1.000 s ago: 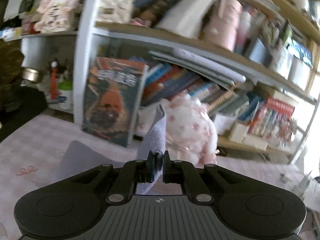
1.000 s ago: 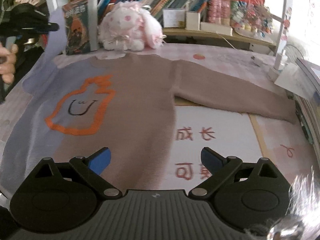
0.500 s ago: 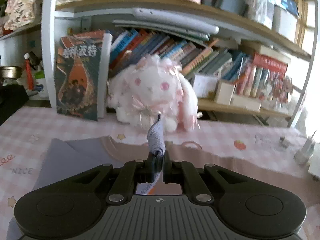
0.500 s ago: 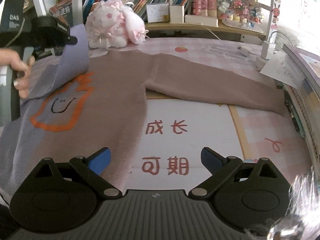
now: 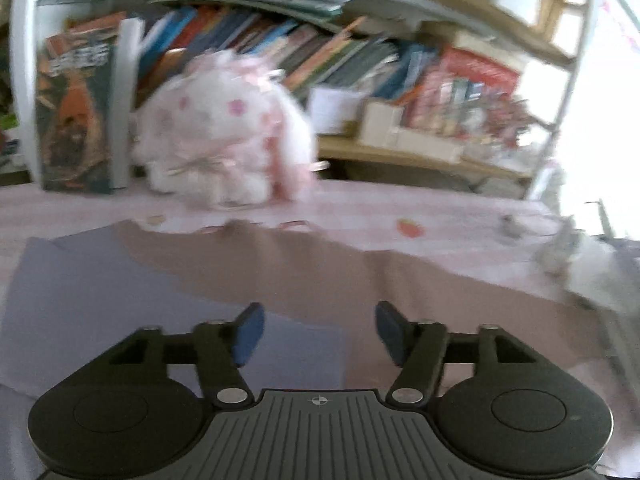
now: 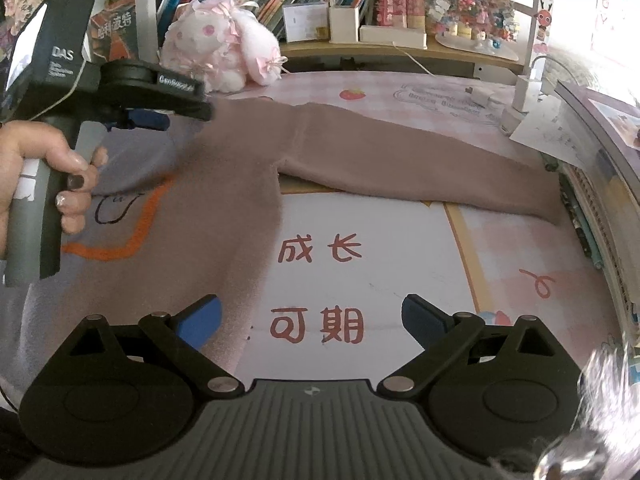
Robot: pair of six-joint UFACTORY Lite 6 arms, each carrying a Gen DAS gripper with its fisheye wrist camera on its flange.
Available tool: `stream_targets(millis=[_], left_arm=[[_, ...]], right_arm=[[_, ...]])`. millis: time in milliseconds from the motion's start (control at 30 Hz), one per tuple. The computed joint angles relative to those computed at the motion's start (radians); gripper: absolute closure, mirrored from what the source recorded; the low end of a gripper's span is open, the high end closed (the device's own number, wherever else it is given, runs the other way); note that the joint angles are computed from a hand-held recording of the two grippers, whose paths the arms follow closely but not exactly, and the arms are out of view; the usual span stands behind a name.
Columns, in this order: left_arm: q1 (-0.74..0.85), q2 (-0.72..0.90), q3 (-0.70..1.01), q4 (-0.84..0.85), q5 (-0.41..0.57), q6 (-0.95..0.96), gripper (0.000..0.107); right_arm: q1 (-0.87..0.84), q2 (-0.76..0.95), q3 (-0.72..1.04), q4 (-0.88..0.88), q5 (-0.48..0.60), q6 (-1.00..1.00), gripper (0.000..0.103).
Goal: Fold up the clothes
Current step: 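Carry the lavender sleeve across the sweater body with the left gripper and release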
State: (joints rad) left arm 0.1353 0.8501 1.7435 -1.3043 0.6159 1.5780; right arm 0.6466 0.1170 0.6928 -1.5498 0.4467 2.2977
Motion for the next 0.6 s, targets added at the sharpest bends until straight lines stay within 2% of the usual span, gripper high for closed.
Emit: stream_targets(millis=[133,233,400,600], left_arm=[[0.049,-0.091,-0.082,-0.003,0.179,0.015,0.033],[0.109,-0.195,-0.212,-0.056,0.196,0.174,0.033],[0.282,-0.303,-0.4,-0.144,0.059,0.495,0.033],[0.507,-0.241,-0.405,-0.2,-0.057,0.73,0.033]], right_arm=[[-0.01,0.016,0.008,-0.038,-0.025,0.041,0.006],[-0.019,0.05,0.034,-0.097,-0.06,0.086,0.006],[-0.009,0.12,0.107,-0.133,-0.101,0.108,0.006],[0.06,0.192,0.194,-0.001,-0.061,0.038,0.006]])
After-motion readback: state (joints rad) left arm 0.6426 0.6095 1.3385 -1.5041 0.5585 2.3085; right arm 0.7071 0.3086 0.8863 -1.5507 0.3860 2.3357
